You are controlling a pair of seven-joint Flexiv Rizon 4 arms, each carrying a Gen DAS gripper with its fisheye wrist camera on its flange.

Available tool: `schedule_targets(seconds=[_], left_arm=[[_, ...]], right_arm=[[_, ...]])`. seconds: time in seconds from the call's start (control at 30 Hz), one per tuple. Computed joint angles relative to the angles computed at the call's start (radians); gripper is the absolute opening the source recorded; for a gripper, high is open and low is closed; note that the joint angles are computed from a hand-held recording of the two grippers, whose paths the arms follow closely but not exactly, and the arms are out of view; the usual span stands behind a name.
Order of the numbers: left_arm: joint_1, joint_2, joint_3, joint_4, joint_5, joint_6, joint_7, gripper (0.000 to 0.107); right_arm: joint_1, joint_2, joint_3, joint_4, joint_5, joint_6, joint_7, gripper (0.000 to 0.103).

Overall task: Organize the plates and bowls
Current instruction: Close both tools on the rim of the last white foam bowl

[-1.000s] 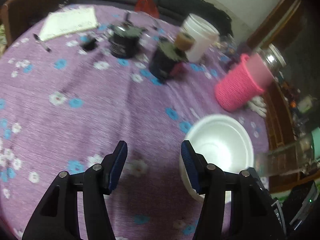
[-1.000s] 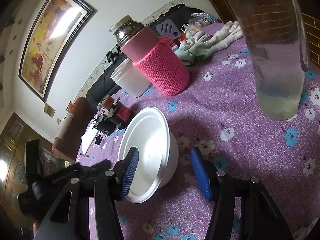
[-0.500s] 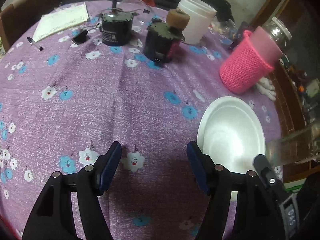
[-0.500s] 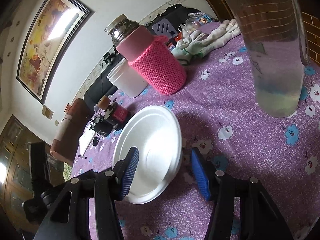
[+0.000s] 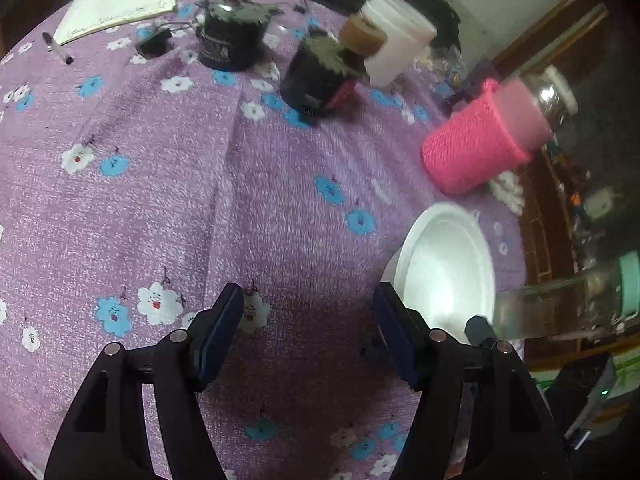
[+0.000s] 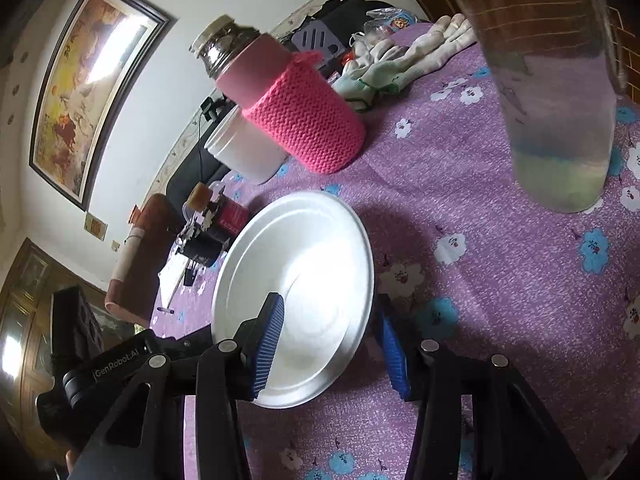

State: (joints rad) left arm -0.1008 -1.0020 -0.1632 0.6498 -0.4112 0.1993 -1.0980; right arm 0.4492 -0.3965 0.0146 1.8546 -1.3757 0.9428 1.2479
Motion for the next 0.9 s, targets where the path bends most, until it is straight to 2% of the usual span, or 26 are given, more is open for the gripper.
schedule_targets(seconds=[0.07, 0.17, 0.23, 0.27, 0.47, 0.6, 0.7, 0.77, 0.87, 0.9], left_arm=[[0.009, 0.01, -0.008, 0.01, -0.013, 0.021, 0.005, 0.066], [0.032, 0.06, -0.035, 0.099, -0.058, 0.108, 0.028, 0.067], [0.034, 0.083, -0.042, 0.144, -0.07, 0.139, 0.06, 0.076], [0.028, 0.09, -0.037, 0.161, -0.064, 0.152, 0.072, 0.076], [0.006, 0.062, -0.027, 0.147, -0.045, 0.073, 0.073, 0.076], [0.006, 0.072, -0.028, 0.176, -0.054, 0.083, 0.08, 0.076], [0.006, 0.081, -0.031, 0.199, -0.062, 0.114, 0.089, 0.076], [0.005, 0.083, -0.032, 0.203, -0.061, 0.11, 0.096, 0.071], [0.003, 0.077, -0.03, 0.194, -0.057, 0.09, 0.101, 0.054], [0.003, 0.075, -0.031, 0.193, -0.059, 0.09, 0.099, 0.044]], right_arm=[[0.0, 0.003, 0.0, 0.003, -0.002, -0.005, 0.003, 0.048], [0.0, 0.001, 0.002, 0.0, 0.002, -0.007, -0.007, 0.048], [0.002, 0.0, 0.002, -0.003, 0.005, -0.009, -0.013, 0.048], [0.003, 0.0, 0.002, -0.004, 0.008, -0.012, -0.017, 0.048], [0.008, 0.0, 0.003, -0.005, 0.022, -0.026, -0.031, 0.048], [0.012, 0.0, 0.003, -0.007, 0.032, -0.035, -0.044, 0.048], [0.012, -0.001, 0.002, -0.006, 0.034, -0.032, -0.047, 0.042], [0.007, -0.001, -0.001, -0.002, 0.024, -0.015, -0.029, 0.042], [0.005, -0.001, -0.002, 0.0, 0.02, -0.009, -0.019, 0.041], [0.006, -0.001, -0.002, 0.0, 0.018, -0.012, -0.018, 0.041]])
